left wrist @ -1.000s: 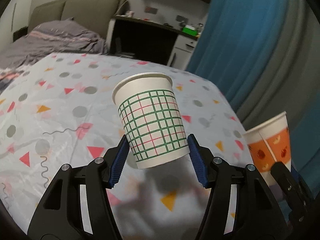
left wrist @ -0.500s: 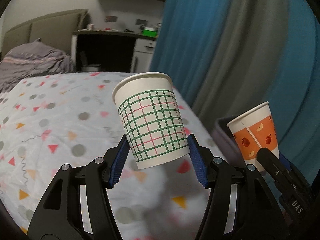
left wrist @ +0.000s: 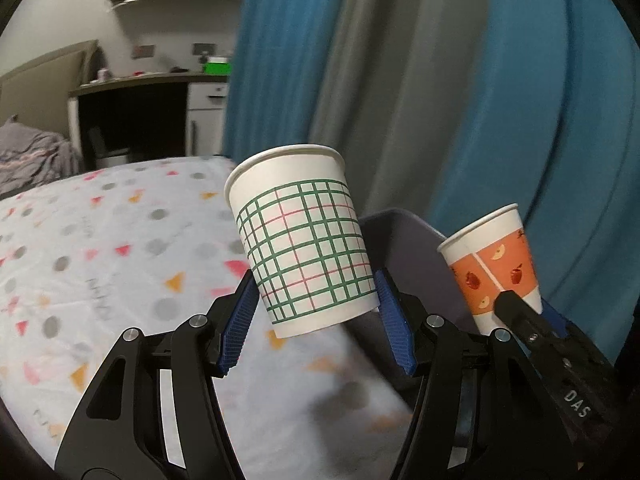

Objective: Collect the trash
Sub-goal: 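Carry the grid cup and apple cup with both tools over the grey bin, then open both tools to drop the two cups into the bin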

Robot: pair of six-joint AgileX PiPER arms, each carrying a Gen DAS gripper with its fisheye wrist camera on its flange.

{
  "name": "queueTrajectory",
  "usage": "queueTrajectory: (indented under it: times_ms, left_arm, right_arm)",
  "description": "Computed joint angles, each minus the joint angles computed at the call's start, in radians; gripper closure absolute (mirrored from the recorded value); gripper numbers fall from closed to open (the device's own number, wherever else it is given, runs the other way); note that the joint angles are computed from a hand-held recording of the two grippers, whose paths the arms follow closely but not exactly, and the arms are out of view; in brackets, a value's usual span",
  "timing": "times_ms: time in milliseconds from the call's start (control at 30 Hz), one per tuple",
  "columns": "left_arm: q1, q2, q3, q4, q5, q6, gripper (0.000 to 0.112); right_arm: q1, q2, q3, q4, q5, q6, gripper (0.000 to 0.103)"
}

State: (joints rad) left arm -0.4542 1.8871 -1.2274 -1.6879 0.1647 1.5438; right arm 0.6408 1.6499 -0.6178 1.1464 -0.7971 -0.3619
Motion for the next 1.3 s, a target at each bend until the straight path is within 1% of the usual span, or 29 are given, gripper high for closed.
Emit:
queueTrajectory:
  times_ms: [133,233,367,433,533,667,800,833,967,1100,1167,1233,1300]
  left_arm:
    - [-0.046,0.079,-0.095,0.186,0.002,-0.185,0.054]
    - [-0.068,0.153,-0.192,0.415,0.028,-0.42,0.054]
    - [-0.079,0.23,-0.291,0.547,0.078,-0.554,0.054]
    - [-0.084,0.277,-0.359,0.662,0.11,-0.663,0.054]
    - [-0.092,0.328,-0.435,0.781,0.134,-0.783,0.054]
    - [-0.085,0.383,-0.515,0.828,0.199,-0.848,0.053]
    - [-0.079,0.425,-0.561,0.807,0.236,-0.829,0.053]
    - [-0.079,0.432,-0.571,0.813,0.244,-0.834,0.053]
    - [-0.072,0.464,-0.608,0.809,0.278,-0.839,0.052]
    - [-0.066,0.474,-0.622,0.804,0.287,-0.822,0.052]
    - [-0.066,0.466,-0.611,0.814,0.275,-0.826,0.049]
    - [-0.07,0.443,-0.577,0.826,0.242,-0.832,0.041]
    - [-0.068,0.414,-0.532,0.814,0.206,-0.816,0.037]
  right_arm:
    - [-0.07,0.023,0.012,-0.05,0.021,0.052,0.045]
    - [-0.129,0.046,0.006,-0.098,0.054,0.082,0.045]
    - [-0.181,0.089,-0.035,-0.12,0.093,0.08,0.045]
    - [-0.203,0.117,-0.061,-0.118,0.113,0.065,0.045]
    - [-0.232,0.137,-0.082,-0.119,0.136,0.046,0.045]
    - [-0.258,0.163,-0.097,-0.136,0.161,0.056,0.045]
    - [-0.276,0.184,-0.11,-0.142,0.175,0.042,0.045]
    - [-0.288,0.191,-0.138,-0.131,0.196,0.016,0.045]
    - [-0.304,0.202,-0.145,-0.148,0.213,0.019,0.045]
    - [-0.32,0.212,-0.155,-0.155,0.233,0.021,0.045]
    - [-0.322,0.211,-0.158,-0.155,0.237,0.024,0.045]
    - [-0.319,0.203,-0.148,-0.152,0.229,0.021,0.045]
    - [-0.309,0.192,-0.137,-0.129,0.213,0.002,0.044]
